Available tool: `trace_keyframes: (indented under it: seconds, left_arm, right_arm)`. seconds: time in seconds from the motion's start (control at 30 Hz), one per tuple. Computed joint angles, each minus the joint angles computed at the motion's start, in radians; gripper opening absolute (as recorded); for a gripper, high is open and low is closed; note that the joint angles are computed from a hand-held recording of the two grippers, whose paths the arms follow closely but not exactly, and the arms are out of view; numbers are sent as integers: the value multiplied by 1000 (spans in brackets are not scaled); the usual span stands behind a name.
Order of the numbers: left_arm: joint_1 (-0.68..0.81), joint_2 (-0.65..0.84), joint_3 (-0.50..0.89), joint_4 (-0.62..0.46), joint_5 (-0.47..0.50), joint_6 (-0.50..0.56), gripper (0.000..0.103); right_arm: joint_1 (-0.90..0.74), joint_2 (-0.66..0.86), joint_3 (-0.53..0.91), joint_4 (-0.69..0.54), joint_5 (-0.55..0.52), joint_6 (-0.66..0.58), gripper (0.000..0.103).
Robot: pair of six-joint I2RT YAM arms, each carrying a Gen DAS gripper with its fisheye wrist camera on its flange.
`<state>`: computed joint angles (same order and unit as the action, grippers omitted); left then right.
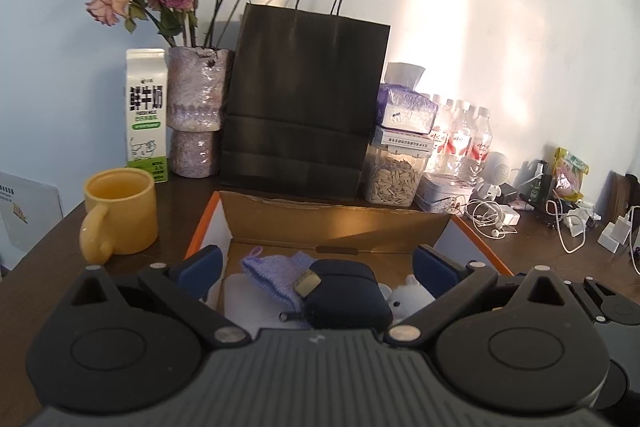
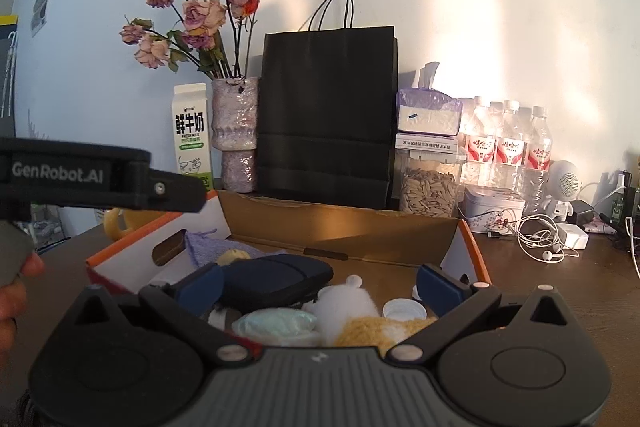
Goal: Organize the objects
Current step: 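Move the right tool to the white cloth and grasp it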
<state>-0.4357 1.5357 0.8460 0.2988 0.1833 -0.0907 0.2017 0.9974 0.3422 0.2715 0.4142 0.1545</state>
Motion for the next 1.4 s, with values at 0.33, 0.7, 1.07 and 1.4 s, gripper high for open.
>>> trace_keyframes:
  seconds: [0.33,0.7,1.07,1.4]
  left_arm:
    - [82,-204,-186,-33,70,51,103]
    - [220,-376,-347,-130,166,131,103]
    - [285,-431,-399,-200,198,179,103]
    - [314,-455,-412,-233,213,190,103]
  right_arm:
    - [236,-316,-89,-318,219,110,103]
    - [629,-481,-83,-760,488,429,103]
    - [666,-426,-82,-859,480,505,103]
    - [417,-339,-100,-682,296,152,103]
